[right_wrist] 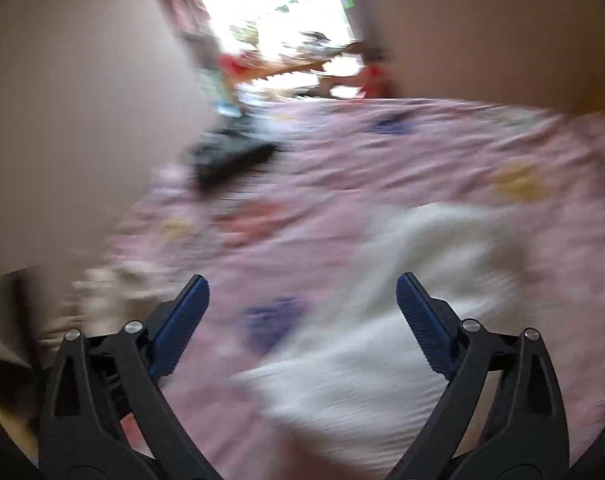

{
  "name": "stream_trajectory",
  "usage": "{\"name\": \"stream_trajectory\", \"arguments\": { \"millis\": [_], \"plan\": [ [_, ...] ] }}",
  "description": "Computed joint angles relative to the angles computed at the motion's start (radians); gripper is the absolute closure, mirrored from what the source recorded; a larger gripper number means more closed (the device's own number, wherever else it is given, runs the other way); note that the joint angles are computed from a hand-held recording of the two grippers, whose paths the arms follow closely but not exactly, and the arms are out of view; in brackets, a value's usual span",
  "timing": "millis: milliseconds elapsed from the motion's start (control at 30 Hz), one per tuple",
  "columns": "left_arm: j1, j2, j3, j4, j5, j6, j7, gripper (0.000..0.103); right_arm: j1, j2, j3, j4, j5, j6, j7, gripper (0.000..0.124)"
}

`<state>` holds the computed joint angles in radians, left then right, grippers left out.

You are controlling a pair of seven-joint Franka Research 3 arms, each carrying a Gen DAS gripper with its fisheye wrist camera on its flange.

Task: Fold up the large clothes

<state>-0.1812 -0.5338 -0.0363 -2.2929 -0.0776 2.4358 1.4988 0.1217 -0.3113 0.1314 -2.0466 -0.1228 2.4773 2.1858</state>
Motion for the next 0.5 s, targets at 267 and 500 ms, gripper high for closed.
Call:
{"name": "stream_trajectory", "arguments": {
  "millis": [267,500],
  "plan": [
    [-0.015,0.237,-0.120,0.057,0.080,-0.088,-0.124,0.070,0.053,0.495,-0.067,0.486,-0.070,-0.459,0.093,0.030],
    [-0.022,0.198,-0.137,-0.118,0.182,0.083,-0.120,0.070,0.154,0.548,-0.138,0.473,-0.208,-0.576,-0.005,0.070]
  ]
}}
